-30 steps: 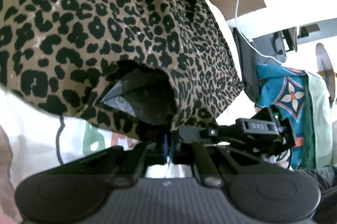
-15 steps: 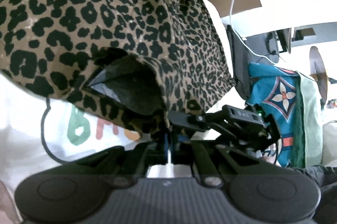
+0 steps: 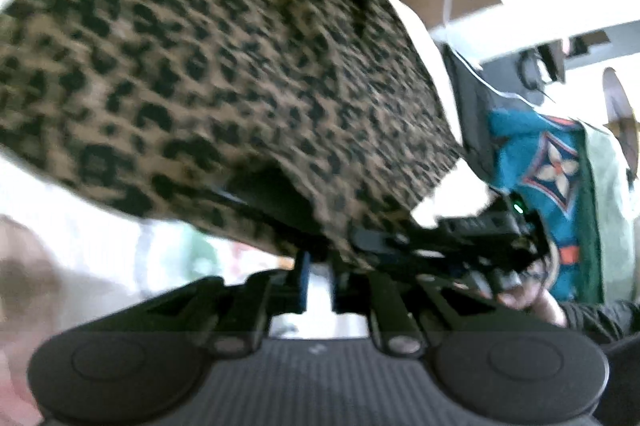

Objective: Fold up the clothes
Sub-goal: 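Grasp the skirt's lower edge with the left tool while the right tool holds it up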

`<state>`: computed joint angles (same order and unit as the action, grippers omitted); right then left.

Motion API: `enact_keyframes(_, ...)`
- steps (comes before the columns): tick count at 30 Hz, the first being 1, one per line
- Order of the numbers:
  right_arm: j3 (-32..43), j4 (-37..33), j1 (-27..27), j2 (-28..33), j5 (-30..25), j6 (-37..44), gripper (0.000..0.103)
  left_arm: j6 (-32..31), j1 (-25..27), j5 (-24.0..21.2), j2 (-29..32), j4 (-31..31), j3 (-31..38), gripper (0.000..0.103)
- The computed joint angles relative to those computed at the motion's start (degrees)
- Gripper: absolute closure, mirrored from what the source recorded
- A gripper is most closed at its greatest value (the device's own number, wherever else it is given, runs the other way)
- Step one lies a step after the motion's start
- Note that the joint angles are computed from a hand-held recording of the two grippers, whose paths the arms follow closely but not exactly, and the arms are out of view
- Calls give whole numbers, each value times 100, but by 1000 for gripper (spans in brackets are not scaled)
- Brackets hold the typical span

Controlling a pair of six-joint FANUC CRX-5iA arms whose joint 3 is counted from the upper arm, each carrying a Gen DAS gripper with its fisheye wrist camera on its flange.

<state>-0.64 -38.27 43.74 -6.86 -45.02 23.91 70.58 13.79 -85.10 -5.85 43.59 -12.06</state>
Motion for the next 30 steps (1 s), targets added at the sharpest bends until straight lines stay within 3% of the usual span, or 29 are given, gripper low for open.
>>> enact_keyframes(10, 317, 330, -29, 75, -606, 451, 95, 754, 506, 531, -125, -1325, 679, 85)
enact_keyframes(14, 410, 402, -41, 104, -773, 599, 96, 1101, 486, 761, -66, -2052, 1028, 82)
enact_keyframes(18, 482, 473, -19, 127, -835, 670, 96, 1358, 442, 946, -23, -2529, 1231, 71)
enact_keyframes(23, 506, 517, -8, 133, -872, 703, 96, 1566, 285, 1132, 38, -3118, 1424, 69)
enact_keyframes(30, 542, 660, 22, 144, -995, 722, 96, 1609, 269, 1313, 162, -3250, 1281, 68)
